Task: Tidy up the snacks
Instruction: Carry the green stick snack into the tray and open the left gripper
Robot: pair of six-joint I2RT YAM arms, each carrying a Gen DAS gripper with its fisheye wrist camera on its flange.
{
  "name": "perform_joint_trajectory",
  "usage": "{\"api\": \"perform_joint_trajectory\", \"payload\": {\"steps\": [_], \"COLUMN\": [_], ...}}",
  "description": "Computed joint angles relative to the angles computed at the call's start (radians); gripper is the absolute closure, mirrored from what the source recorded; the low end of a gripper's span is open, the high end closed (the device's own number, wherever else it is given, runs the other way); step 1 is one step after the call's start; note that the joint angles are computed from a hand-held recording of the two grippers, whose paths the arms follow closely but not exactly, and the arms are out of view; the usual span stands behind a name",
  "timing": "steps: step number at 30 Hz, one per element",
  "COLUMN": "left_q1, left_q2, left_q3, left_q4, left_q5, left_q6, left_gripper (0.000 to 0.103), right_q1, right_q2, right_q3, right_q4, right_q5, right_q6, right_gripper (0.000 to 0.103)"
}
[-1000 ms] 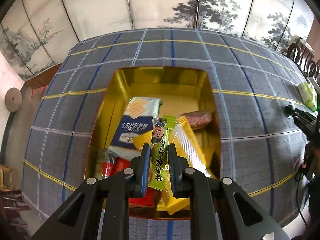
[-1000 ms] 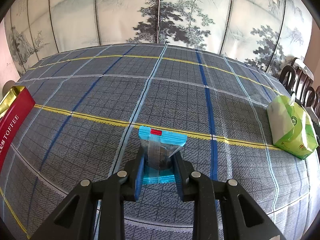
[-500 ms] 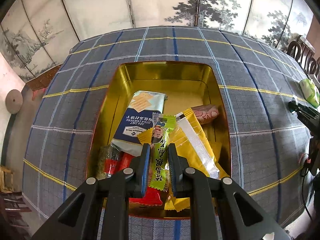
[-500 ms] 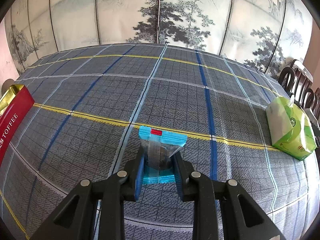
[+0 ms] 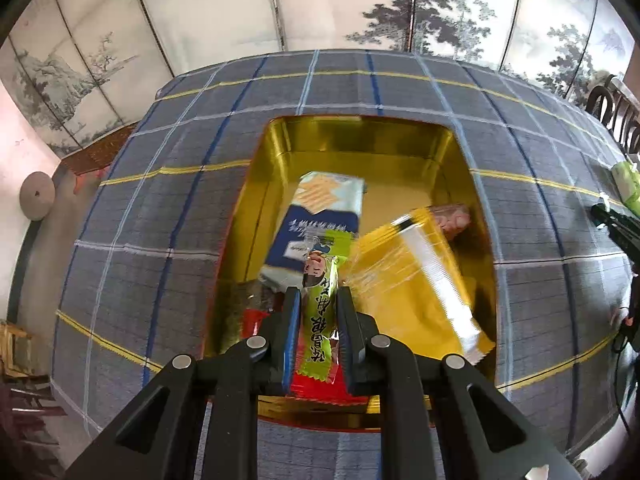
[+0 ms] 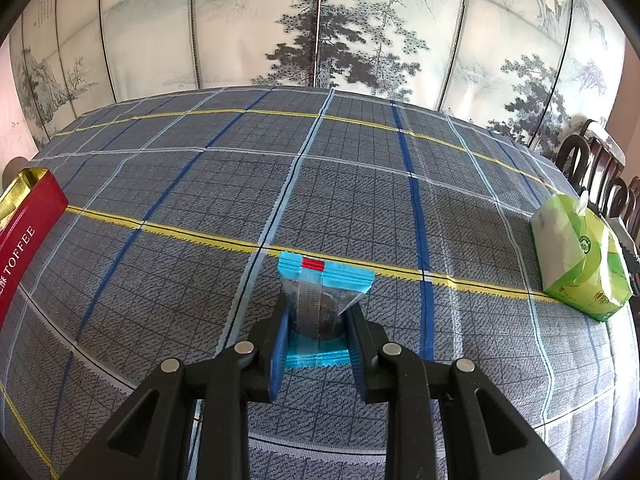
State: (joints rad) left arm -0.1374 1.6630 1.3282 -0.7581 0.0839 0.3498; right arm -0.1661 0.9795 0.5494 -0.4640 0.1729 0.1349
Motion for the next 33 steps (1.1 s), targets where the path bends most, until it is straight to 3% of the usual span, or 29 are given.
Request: {"api": "perform_joint_trajectory", "payload": {"steps": [12,21,33], "left_q1": [0.027,0.034,0.052], "left_q2": [0.008,-0.018,-0.141], "left_q3": [-0.031,-0.046,-0.102], "left_q4": [0.02,0.042,0.055], "left_q5": [0.001,-0.02,-0.001], "left_q6": [0.019,0.011,-0.018], "left_gripper": [0.081,0.054,0.035], "right_q1": [0.0,0.017,0.052], "right_q2": [-0.009,-0.006,0.0], "right_q3": [-0.002,0.001,0.009], "right_q4": [-0.008,-0.011,-0.023], "right_q5": [0.014,0.032,0.078], "right_q6": [-0.014,-0.004,0.022], "right_gripper": [0.076,0.076,0.076]}}
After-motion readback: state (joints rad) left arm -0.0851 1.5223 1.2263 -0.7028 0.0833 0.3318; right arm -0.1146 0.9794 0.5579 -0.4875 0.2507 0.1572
